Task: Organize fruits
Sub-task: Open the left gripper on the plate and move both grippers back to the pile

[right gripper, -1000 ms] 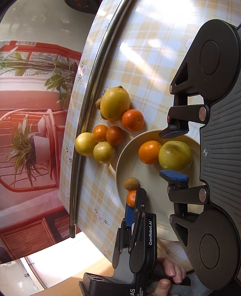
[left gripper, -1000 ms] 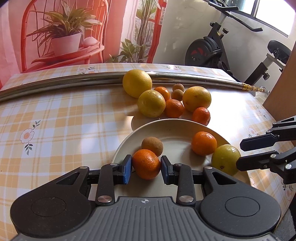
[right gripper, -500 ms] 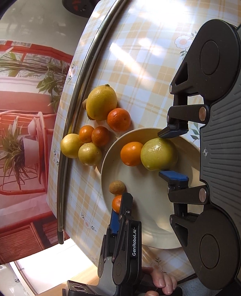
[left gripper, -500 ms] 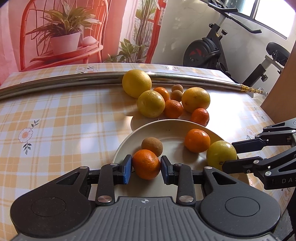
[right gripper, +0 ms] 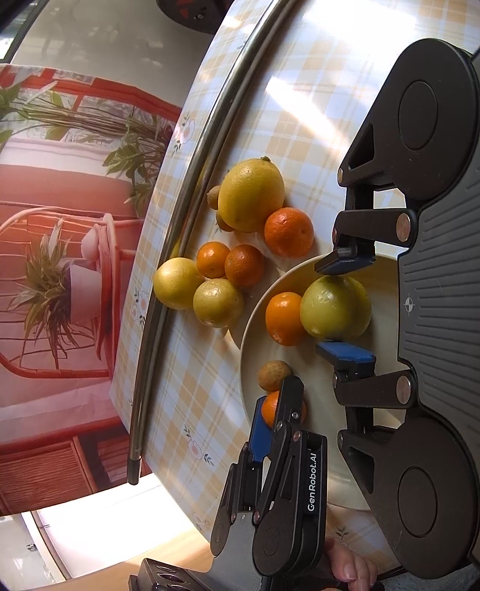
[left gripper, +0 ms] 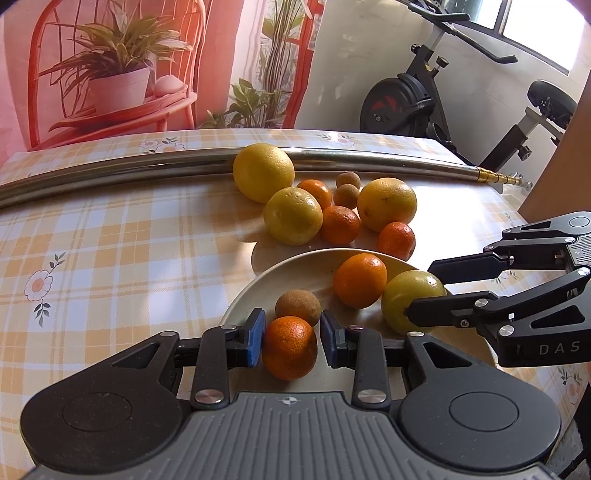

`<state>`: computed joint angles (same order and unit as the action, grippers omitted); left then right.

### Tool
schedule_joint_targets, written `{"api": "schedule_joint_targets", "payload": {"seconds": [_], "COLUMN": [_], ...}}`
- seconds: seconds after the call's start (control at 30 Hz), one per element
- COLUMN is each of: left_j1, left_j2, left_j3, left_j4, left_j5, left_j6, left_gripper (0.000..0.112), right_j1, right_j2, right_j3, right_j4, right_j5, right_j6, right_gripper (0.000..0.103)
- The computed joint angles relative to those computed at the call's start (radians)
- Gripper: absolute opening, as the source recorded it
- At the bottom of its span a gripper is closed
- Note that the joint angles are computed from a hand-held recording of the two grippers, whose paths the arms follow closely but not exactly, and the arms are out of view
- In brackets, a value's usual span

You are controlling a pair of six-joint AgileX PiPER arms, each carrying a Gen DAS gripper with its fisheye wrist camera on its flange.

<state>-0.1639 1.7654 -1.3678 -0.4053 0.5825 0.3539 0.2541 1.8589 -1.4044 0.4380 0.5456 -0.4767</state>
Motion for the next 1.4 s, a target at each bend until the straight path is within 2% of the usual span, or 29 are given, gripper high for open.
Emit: {"api": "schedule_joint_targets", "payload": {"seconds": [0.33,0.47,0.57,0.87,1.1,1.2,1.33,1.4], "left_j1": [0.004,0.032,0.042,0.095,0.088,0.078,0.067,0.062], "left_j2": [0.017,-0.010,-0.017,0.013,0.103,0.133,0.164,0.193], "left_j3": [-0.036,-0.028,-0.050,-0.206,-0.366,-0.385,-0.376,-0.399], "left_j4": [-0.010,-0.077,-0.072,-0.077,0.004,-0.019,-0.083,-0.097], "left_j5": [0.018,0.026,0.042,0.105,0.151,0.157,0.136,0.151], "left_j6": [0.000,0.059,0.048,0.005,-0.086,-0.050,0.022,0.043], "left_gripper": [0.035,0.035,0.035,0.035,0.035,0.037,0.051,0.054], "right_j1": [-0.012,-0.036,-0.056,-0.144,-0.196,-0.203,-0.205,-0.207], "right_j2": [0.002,-0.023,-0.044,-0.069,-0.028,0.002,0.029,0.034], "right_j3": [0.003,0.034,0.058,0.087,0.051,0.024,-0.005,-0.006], "right_j4": [0.053,0.141,0.195,0.375,0.407,0.382,0.359,0.366], "right_j5": [-0.013,-0.029,-0.053,-0.124,-0.165,-0.175,-0.167,-0.167], "right_j6": [-0.023,-0.089,-0.123,-0.223,-0.213,-0.176,-0.141,-0.148], "right_gripper": [0.036,0.036,0.036,0.036,0.037,0.037,0.037,0.037]}}
